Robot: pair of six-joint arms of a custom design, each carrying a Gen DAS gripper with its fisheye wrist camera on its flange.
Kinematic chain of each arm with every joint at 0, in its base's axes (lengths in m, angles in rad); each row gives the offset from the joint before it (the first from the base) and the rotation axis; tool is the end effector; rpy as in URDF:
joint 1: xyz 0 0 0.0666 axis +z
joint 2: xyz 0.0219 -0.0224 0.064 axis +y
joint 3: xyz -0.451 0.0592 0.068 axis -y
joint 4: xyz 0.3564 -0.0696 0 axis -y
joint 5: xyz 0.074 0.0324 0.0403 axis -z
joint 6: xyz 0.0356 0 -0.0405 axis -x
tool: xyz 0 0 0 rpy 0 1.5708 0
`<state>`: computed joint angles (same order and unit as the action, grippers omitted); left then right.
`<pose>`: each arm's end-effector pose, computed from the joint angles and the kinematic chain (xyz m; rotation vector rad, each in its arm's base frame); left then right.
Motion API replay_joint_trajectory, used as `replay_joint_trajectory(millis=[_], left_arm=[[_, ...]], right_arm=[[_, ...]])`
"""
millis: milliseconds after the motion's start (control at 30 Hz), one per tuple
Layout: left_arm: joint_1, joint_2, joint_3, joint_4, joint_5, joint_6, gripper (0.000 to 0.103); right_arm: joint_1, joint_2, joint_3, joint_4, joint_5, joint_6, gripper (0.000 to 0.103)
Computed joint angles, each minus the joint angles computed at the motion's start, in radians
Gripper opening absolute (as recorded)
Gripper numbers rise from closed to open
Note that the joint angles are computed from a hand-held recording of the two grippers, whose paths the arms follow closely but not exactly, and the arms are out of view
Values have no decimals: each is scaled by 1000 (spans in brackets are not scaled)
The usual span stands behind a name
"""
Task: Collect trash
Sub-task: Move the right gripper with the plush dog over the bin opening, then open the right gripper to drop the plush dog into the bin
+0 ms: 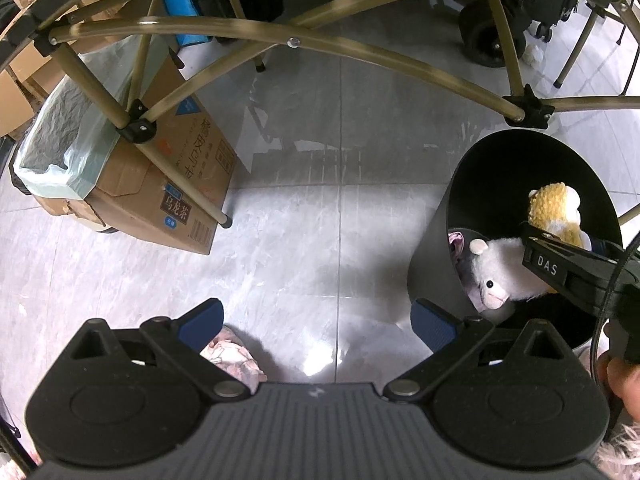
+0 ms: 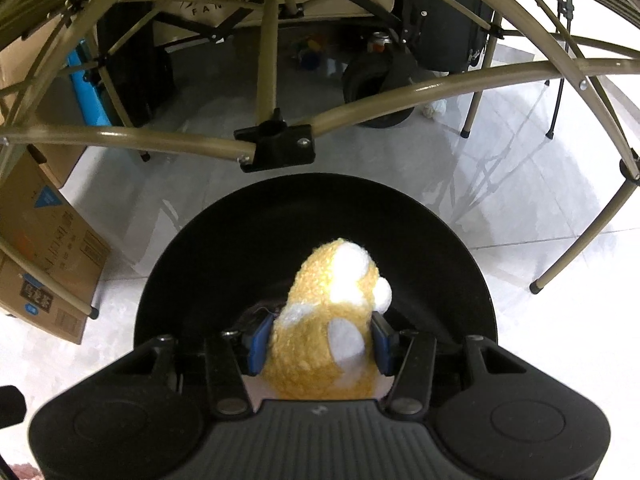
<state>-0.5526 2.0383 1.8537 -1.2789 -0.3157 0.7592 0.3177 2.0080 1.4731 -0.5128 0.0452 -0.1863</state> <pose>0.5568 -0.3308 0.3299 -0.3184 2.8351 0.2664 0.6045 0.1967 0.2337 -0.1563 2.6170 0.1176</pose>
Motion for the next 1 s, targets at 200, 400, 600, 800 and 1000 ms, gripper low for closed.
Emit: replay_joint_trajectory(millis=[200, 400, 600, 800, 1000], left_arm=[[1, 3, 2, -6, 0, 1, 102], [1, 4, 1, -9, 0, 3, 102], [2, 5, 3, -14, 4, 10, 102], [3, -1, -6, -12, 5, 15, 102], [4, -12, -16, -3, 8, 17, 102]], right_arm=[[13, 2, 6, -11, 40, 48, 50], [18, 6, 21, -47, 41, 72, 53], [16, 15, 46, -101, 41, 70, 70], [19, 23, 72, -158, 47, 85, 103], [15, 18, 87, -221, 8, 79, 103]])
